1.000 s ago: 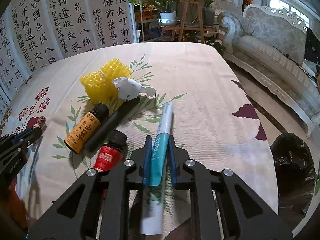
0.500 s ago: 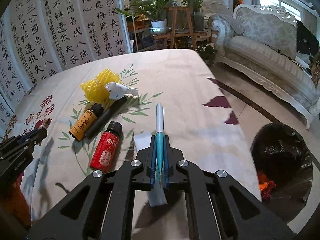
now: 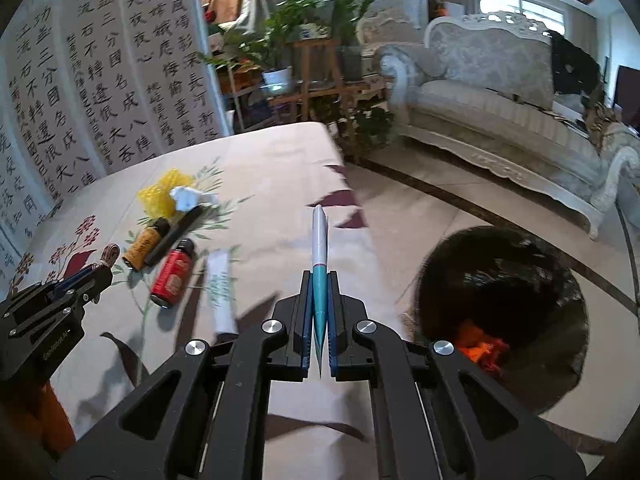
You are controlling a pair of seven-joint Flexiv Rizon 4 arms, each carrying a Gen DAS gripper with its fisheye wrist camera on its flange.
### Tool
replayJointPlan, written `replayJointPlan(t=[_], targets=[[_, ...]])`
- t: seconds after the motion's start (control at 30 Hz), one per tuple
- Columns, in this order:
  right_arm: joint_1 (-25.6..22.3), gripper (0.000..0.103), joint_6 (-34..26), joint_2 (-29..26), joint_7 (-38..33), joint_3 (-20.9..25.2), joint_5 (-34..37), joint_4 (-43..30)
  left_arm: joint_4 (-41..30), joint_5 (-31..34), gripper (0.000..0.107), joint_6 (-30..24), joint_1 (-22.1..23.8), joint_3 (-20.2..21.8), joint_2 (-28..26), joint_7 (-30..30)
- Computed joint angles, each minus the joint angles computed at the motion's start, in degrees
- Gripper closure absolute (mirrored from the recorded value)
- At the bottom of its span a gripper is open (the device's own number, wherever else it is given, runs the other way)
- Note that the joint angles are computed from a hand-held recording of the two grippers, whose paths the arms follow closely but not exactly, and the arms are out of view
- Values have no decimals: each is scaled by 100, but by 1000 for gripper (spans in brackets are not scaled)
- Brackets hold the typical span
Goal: Collect trash
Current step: 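Carry twine bundle and teal pen to the bin and release both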
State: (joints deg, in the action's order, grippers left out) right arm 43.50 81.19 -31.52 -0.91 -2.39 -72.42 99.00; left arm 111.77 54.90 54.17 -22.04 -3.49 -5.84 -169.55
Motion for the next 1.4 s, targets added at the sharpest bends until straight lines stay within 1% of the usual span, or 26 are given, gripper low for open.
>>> replayJointPlan(t=[0.07, 0.2, 0.4, 0.57, 0.73, 0.9, 1.2, 1.4], targets=[[-27, 97, 35, 169, 372, -152, -332, 206, -200, 29, 88, 17, -60, -77, -166, 33], [-303, 97, -75, 405, 951, -128, -926, 472, -575, 51, 88, 36, -275, -87, -482, 150], [-800, 97, -287, 634, 1589, 44, -1597, 735, -1265, -20, 88, 129, -680, 49, -1061, 473], [-1231, 97, -438, 716, 1872, 255, -1922, 831, -1861, -249, 88, 313, -914, 209, -1583, 851], [-1669, 97, -506, 699, 2011, 482, -2123, 851, -2446, -557, 88, 441, -1104, 369, -2087, 1250], [-1951, 97, -480, 606, 2132, 574, -2267, 800, -2941, -928, 88, 490, -1279, 537, -2513, 1664], [-2157, 96, -412, 411, 2158, 542, -2205, 706, -3622, -1646, 88, 415, -1567, 907, -3133, 2402], [-2171, 95, -406, 326, 2035, 473, -2015, 684, -3859, -2080, 88, 331, -1661, 1058, -3377, 2746]])
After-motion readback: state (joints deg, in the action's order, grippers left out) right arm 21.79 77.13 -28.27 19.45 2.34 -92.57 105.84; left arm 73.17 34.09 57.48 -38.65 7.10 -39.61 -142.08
